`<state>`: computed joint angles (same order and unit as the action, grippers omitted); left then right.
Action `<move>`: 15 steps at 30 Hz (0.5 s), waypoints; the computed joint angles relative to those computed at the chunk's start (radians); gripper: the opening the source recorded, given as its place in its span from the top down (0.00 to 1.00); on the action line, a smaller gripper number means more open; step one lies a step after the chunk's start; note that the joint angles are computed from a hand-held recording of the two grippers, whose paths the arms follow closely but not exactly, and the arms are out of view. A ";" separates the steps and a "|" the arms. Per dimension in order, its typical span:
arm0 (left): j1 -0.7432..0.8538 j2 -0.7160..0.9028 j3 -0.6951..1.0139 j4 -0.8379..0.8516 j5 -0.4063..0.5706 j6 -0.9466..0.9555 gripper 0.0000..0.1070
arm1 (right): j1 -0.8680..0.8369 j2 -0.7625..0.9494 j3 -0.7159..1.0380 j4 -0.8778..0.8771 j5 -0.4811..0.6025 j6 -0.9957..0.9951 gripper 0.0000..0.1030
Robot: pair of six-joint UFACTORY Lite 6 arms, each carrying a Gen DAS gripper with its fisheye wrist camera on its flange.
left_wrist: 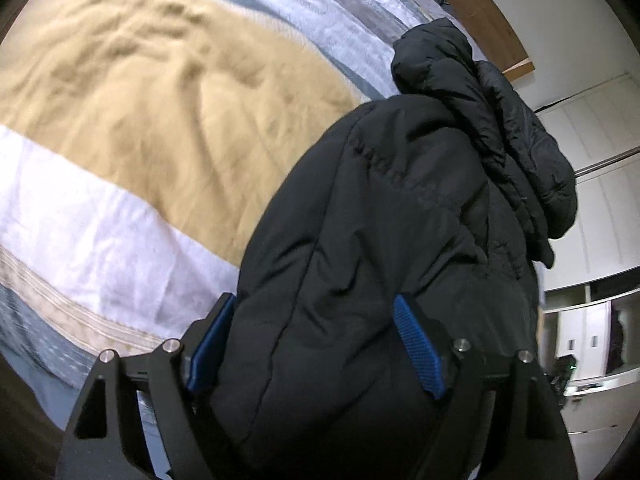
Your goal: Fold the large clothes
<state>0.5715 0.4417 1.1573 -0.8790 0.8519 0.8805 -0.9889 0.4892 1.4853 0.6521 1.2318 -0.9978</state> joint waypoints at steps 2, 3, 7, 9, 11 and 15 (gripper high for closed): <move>0.014 0.013 0.003 -0.018 0.028 0.023 0.27 | 0.002 0.021 0.008 0.001 0.023 0.011 0.00; 0.024 0.021 0.005 -0.027 0.046 0.035 0.27 | 0.005 0.029 0.012 0.000 0.030 0.015 0.00; 0.085 0.058 0.011 -0.101 0.168 0.091 0.27 | 0.016 0.051 0.022 -0.006 0.055 0.028 0.00; 0.096 0.062 0.005 -0.120 0.188 0.112 0.27 | 0.023 0.062 0.033 -0.009 0.069 0.035 0.00; 0.100 0.056 -0.012 -0.134 0.195 0.137 0.27 | 0.032 0.069 0.038 -0.012 0.089 0.039 0.00; 0.113 0.047 -0.034 -0.142 0.218 0.165 0.27 | 0.031 0.076 0.031 -0.018 0.118 0.018 0.00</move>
